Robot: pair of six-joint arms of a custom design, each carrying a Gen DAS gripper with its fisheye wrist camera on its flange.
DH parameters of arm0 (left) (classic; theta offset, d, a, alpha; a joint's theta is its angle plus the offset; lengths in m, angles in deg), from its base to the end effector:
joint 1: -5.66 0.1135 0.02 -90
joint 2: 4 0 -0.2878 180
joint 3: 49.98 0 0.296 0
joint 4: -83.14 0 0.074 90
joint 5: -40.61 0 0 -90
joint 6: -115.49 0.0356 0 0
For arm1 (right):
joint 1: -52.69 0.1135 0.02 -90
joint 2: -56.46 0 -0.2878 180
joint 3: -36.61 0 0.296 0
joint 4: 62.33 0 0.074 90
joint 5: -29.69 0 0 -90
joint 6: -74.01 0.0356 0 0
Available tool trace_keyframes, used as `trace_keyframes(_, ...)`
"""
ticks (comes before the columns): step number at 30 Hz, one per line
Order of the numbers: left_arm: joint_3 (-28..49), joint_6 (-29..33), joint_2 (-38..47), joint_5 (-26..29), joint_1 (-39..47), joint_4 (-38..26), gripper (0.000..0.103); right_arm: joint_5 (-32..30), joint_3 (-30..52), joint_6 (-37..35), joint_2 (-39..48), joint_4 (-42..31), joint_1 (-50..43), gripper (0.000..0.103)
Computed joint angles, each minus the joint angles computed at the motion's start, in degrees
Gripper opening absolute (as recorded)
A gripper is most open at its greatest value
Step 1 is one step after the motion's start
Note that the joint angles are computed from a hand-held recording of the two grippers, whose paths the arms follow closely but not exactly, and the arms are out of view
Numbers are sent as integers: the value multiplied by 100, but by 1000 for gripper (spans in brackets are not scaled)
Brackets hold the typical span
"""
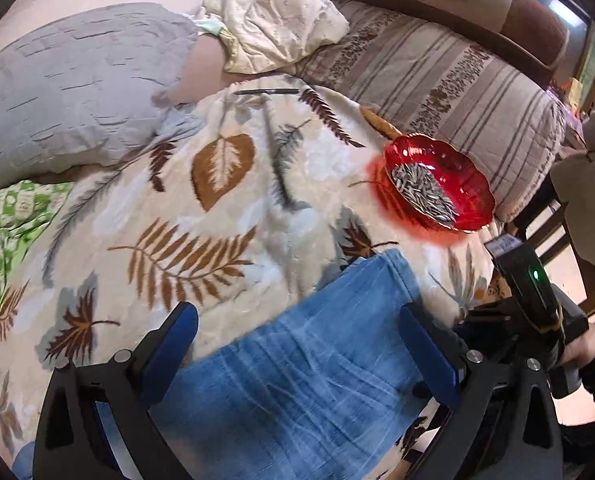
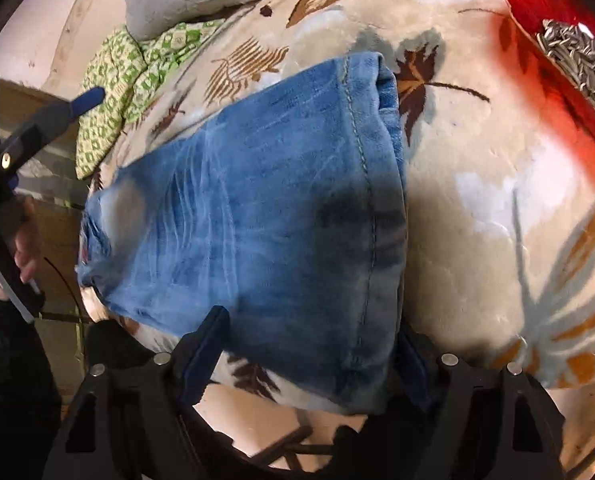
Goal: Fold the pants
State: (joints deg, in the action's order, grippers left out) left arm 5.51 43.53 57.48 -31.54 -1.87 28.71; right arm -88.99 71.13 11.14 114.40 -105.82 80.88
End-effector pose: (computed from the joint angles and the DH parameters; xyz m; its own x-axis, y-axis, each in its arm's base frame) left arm 0.2268 -0.0410 0.2417 -0.7347 0.3945 -0.5519 0.5282 0.8431 -0.1006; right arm 0.1507 0.1001 0.1430 -0.9862 -0.0747 -0.1477 -0.1468 0.8072 0.5717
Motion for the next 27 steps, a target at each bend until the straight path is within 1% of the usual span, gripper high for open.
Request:
trace_keyframes(2, -31, 65, 41, -105, -45, 44, 100, -95, -51, -48, -108, 67, -35, 80)
trace_keyframes(3, -22, 121, 92, -149, -41, 53, 100, -75, -91, -101, -231, 79, 29, 72)
trace_keyframes(4, 5, 139, 180, -190, -48, 81, 100, -26, -89, -104, -258, 110, 106, 49)
trace_keyframes(5, 39, 161, 263, -177, -48, 83, 100, 11, -92, -119, -266, 121, 169, 43)
trace_keyframes(6, 116, 195, 416, -120, -79, 71, 100, -156, -127, -101, -235, 224, 146, 42)
trace_keyframes(7, 162, 232, 501, -72, -100, 64, 100, -140, -125, -68, -158, 316, 217, 39)
trace_keyframes(10, 406, 494, 1030, 62, -401, 53, 100, 175, -57, 117, -129, 393, 505, 36)
trace_keyframes(13, 647, 666, 1604, 44, -886, 153, 100, 425, -186, 256, -593, 217, 562, 34)
trace_keyframes(15, 781, 668, 1952, -9, -1198, 289, 100, 739, -328, 610, -933, 195, 824, 34)
trace_keyframes(19, 1090, 667, 2652, 163, -1634, 447, 100, 1205, -379, 807, -941, 372, 1133, 34)
trace_keyframes(21, 1243, 758, 2993, 57, -1830, 476, 100, 1276, -397, 830, -960, 404, 1199, 34)
trace_keyframes(23, 1456, 845, 3443, -90, -1940, 354, 99, 1375, -419, 820, -985, 426, 1287, 34)
trace_keyframes(24, 1549, 845, 3627, -102, -1943, 271, 84, 1410, -414, 803, -987, 420, 1310, 34)
trace_keyframes(25, 1742, 912, 3961, 56, -1905, -16, 63, 1449, -419, 808, -979, 440, 1355, 34)
trace_keyframes(26, 1833, 893, 4123, 36, -1900, -157, 45, 1472, -420, 819, -955, 469, 1391, 34)
trace_keyframes(27, 1803, 850, 4120, 126, -1856, -106, 43, 1476, -423, 828, -923, 503, 1389, 34)
